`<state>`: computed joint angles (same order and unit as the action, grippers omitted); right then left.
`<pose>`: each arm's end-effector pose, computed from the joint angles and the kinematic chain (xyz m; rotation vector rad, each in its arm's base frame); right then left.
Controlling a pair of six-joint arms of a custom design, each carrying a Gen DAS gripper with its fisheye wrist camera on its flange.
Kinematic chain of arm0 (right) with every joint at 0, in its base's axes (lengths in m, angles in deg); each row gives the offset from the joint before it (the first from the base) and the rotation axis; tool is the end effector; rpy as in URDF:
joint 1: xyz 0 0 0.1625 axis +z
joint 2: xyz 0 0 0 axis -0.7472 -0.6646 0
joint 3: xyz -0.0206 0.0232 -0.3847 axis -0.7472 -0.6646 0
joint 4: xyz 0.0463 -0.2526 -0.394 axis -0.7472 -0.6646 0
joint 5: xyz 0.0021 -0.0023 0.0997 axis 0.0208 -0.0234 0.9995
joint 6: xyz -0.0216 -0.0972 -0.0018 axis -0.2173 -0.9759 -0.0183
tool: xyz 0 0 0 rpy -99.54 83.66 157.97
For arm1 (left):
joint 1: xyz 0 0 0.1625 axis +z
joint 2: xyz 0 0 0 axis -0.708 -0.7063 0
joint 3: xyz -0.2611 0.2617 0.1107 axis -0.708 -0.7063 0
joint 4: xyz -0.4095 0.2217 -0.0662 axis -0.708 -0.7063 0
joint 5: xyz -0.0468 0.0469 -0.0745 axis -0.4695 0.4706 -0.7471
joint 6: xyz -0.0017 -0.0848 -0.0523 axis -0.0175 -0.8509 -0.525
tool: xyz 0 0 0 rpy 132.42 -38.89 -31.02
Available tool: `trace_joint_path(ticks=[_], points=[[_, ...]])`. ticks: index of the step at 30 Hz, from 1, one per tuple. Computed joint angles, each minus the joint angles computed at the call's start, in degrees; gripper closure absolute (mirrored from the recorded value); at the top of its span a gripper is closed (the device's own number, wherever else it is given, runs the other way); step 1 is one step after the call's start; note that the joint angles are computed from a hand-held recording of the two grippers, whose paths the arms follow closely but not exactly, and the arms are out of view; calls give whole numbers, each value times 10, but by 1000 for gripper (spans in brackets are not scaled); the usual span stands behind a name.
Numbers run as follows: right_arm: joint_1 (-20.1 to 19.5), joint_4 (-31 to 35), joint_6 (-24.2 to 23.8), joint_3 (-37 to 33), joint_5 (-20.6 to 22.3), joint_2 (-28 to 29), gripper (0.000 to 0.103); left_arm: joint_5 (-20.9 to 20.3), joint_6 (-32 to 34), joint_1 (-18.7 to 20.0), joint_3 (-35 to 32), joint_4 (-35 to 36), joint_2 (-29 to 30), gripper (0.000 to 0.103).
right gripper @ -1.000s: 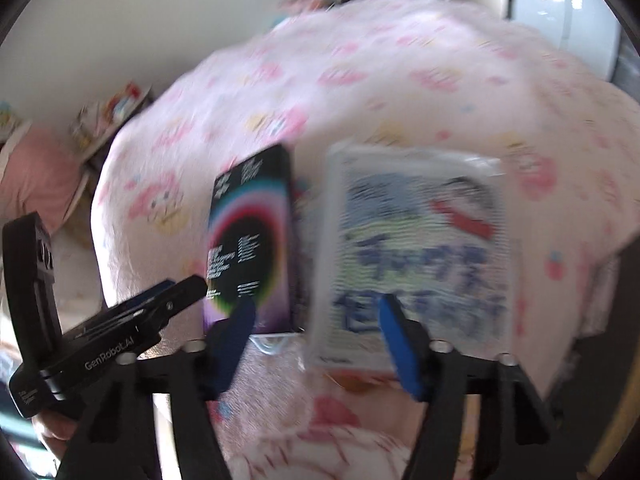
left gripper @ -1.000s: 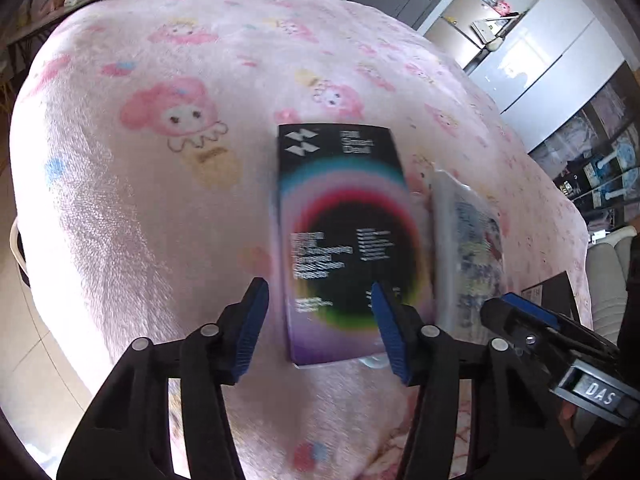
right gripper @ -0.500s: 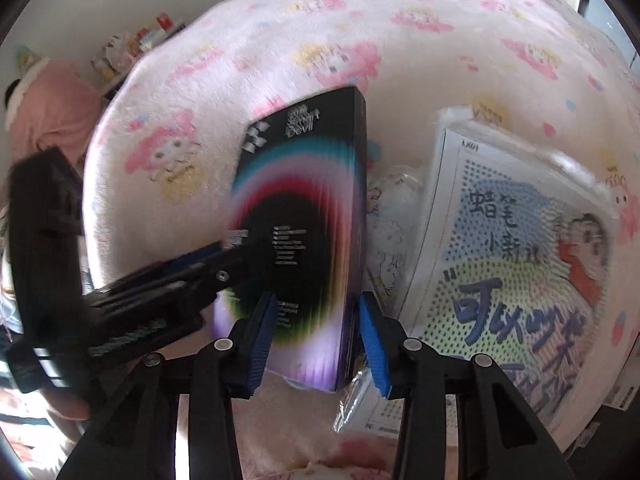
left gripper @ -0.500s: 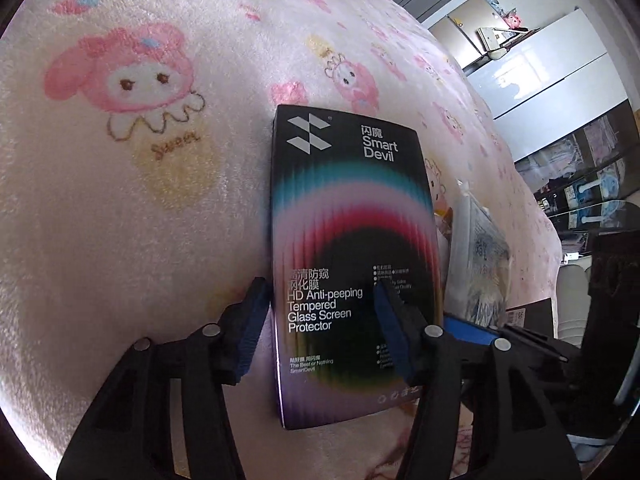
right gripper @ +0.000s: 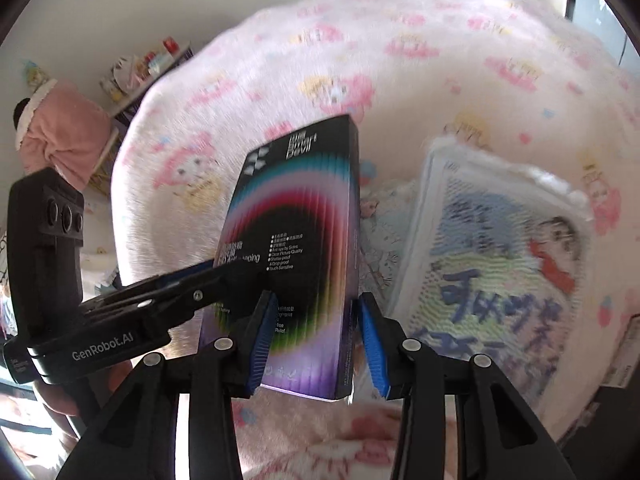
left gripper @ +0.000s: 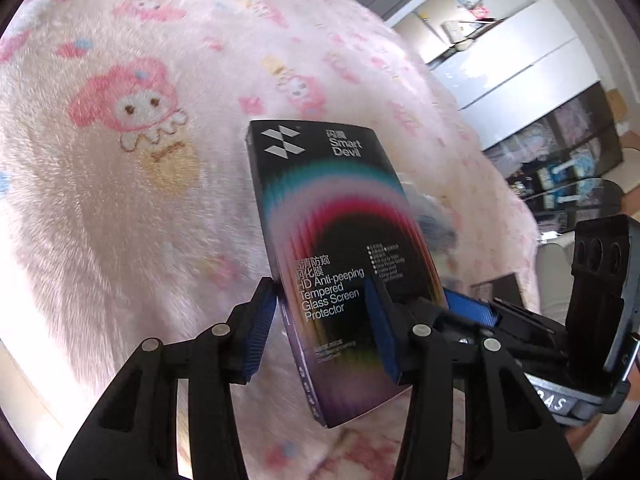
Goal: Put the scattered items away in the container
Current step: 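Grasp the black Smart Devil box with the right gripper and lift it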
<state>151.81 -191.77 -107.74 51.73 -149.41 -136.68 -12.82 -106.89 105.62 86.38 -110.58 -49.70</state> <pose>0.2600 -0.6850 0.1348 0.7990 -2.5957 0.1565 -0.1431 -0.6103 0.1579 -0.1758 2.8553 -0.8786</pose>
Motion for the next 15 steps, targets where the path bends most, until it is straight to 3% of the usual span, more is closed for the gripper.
trace_joint_path(ticks=[9,15], points=[[0,-73,-31,130,22,-150,66,-3,34,-68,2,0,-15,58],[-28,-108,-27,213,28,-259,66,-33,54,-120,-32,20,33,58]])
